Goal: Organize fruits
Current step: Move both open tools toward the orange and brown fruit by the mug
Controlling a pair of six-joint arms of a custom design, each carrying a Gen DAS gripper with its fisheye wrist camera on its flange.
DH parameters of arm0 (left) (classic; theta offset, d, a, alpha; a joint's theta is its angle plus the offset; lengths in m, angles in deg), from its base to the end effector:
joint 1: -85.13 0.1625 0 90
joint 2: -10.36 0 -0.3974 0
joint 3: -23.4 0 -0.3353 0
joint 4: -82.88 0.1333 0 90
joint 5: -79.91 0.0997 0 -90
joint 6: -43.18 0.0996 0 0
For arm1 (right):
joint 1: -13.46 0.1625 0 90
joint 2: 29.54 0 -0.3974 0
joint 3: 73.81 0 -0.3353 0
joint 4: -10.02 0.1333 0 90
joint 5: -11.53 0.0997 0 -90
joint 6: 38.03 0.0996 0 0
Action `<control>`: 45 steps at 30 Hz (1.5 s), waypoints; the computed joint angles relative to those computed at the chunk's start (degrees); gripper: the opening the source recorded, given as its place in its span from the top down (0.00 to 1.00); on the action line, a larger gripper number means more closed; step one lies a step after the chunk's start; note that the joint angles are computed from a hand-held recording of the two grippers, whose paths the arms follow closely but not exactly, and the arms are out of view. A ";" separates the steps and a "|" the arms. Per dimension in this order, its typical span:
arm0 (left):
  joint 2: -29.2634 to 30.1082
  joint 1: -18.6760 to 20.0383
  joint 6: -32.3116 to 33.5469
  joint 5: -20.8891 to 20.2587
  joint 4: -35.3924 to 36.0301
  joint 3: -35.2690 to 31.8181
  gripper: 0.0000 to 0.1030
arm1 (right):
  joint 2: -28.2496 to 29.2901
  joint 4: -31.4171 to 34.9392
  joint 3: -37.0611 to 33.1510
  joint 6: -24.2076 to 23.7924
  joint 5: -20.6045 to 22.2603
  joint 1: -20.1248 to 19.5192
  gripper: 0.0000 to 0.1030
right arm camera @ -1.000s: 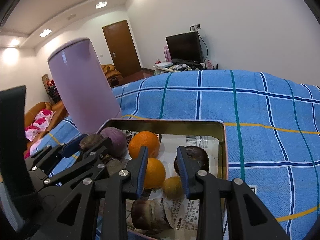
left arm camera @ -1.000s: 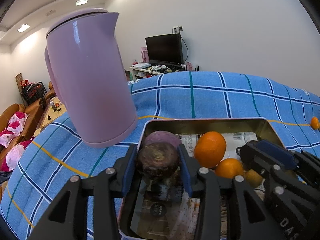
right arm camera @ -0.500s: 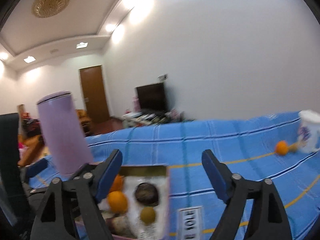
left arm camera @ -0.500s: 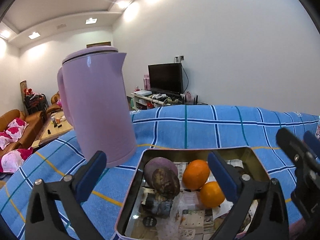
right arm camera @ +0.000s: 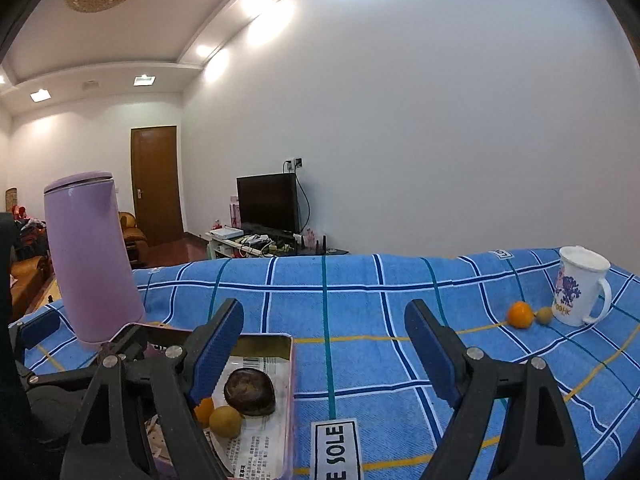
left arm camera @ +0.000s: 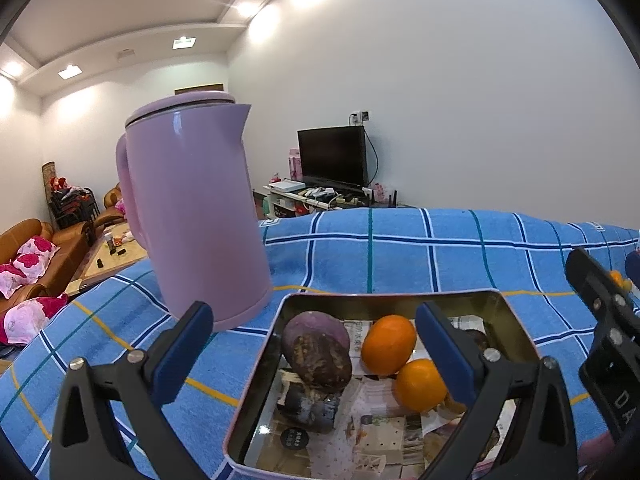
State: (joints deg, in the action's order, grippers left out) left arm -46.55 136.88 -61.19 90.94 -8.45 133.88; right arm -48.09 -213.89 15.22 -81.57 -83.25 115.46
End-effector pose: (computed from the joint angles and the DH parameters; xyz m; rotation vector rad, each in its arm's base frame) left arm -0.1233 -0.5296 0.1585 -0.0649 1.6145 -1.3782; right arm 0.2516 -0.5826 0.0177 1.0660 -2.1576 1.4035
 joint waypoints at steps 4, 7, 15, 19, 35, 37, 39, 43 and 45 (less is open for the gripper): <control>0.13 -0.15 -4.24 -0.13 5.38 -1.27 0.00 | -0.15 0.23 0.15 -0.57 -0.87 -0.15 0.18; 0.24 -0.22 -9.35 -0.29 11.67 -2.84 0.00 | -0.25 0.21 0.13 -1.22 -1.38 -0.26 0.18; 1.35 -0.51 -18.50 -0.48 23.91 -6.41 0.00 | -1.57 0.75 0.74 -2.09 -1.65 -1.12 0.18; 3.03 -0.74 -25.63 -1.02 33.33 -9.90 0.00 | -2.68 1.38 1.80 -2.91 -1.00 -1.62 0.18; 13.15 -3.96 -31.30 -0.87 49.60 -20.89 0.00 | -8.81 3.94 3.29 -4.74 -0.98 -6.35 0.19; 14.90 -4.33 -31.97 -0.44 52.11 -23.02 0.00 | -9.71 4.76 3.12 -4.75 -1.10 -7.07 0.19; 17.21 -4.54 -36.97 0.11 59.23 -26.76 0.00 | -10.69 5.92 2.75 -4.08 -1.55 -7.86 0.19; 22.06 -4.66 -46.57 0.97 72.70 -34.67 0.00 | -12.53 9.04 1.85 -2.04 -2.90 -9.15 0.19; 24.44 -4.72 -49.30 1.57 77.30 -38.33 0.00 | -13.30 11.08 1.12 -1.00 -3.61 -9.74 0.19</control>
State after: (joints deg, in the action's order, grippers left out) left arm -22.11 132.16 -110.49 92.51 68.85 95.55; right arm -61.39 -202.81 16.34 -82.57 -86.85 105.72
